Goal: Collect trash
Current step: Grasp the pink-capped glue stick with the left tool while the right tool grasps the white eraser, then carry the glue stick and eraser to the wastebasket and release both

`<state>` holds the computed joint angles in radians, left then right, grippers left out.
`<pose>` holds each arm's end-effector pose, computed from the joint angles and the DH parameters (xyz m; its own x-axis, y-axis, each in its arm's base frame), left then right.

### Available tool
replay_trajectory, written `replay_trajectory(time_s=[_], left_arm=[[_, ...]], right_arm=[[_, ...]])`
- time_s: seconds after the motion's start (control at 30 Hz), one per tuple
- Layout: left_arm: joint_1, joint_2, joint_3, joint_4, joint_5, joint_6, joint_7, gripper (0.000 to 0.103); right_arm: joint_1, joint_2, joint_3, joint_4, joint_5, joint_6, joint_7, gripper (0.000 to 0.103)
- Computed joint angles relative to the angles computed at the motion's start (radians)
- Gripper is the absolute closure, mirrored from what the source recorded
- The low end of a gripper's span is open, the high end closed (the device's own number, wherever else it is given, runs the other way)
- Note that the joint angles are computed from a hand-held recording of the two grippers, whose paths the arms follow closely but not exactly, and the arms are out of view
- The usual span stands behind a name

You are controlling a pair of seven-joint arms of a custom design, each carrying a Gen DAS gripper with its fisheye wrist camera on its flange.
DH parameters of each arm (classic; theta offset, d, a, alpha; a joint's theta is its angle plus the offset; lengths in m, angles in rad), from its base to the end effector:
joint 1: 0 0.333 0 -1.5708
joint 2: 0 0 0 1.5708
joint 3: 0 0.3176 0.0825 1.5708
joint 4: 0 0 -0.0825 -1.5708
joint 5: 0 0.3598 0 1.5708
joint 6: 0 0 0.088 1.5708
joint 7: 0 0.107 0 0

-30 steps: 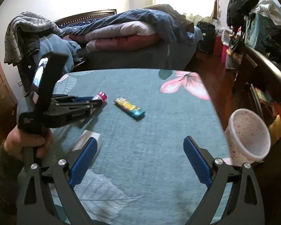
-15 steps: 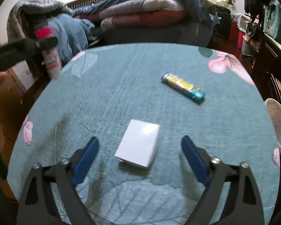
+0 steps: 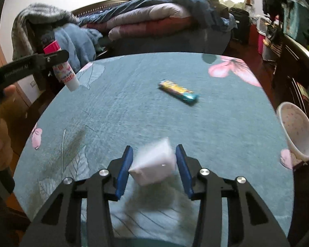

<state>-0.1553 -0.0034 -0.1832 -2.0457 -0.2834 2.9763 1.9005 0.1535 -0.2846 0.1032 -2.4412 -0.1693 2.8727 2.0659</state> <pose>0.5502 -0.1733 0.5656 -0.3941 -0.9190 -0.0139 -0.5368 0.2424 -0.8081 0.4533 0.1320 0.5062 -0.0272 -0.9875 -0.1551 -0.7567 0.1217 -0.6424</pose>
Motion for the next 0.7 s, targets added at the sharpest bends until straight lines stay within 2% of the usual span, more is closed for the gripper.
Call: replay_trajectory(time_s=[0.13,0.37,0.5,0.57,0.6,0.7], left_arm=[[-0.030,-0.019,-0.019,-0.005,-0.016,0.004,0.023,0.081],[-0.108,-0.035,-0.032,0.031,-0.233,-0.047,0.206,0.081],[-0.126,-0.033,-0.050,0.046,-0.168,-0.044,0.154,0.081],[-0.136,-0.033,-0.054,0.052,-0.166,-0.044,0.146,0.081],[-0.142,-0.035,-0.055,0.051,-0.179,-0.043,0.156,0.081],[-0.154,-0.039,-0.056,0.047,-0.188,-0.039,0.162,0.081]], right_arm=[[-0.007,-0.079,-0.028,-0.064,0.029,0.015,-0.016,0.069],[-0.029,-0.202,-0.065,-0.171,0.080,0.046,-0.077,0.091],[-0.027,-0.231,-0.102,-0.210,0.128,0.049,-0.124,0.088],[-0.033,-0.234,-0.106,-0.220,0.138,0.028,-0.151,0.062],[-0.030,-0.234,-0.110,-0.226,0.148,0.025,-0.163,0.043],[-0.003,-0.213,-0.117,-0.228,0.179,0.045,-0.200,0.032]])
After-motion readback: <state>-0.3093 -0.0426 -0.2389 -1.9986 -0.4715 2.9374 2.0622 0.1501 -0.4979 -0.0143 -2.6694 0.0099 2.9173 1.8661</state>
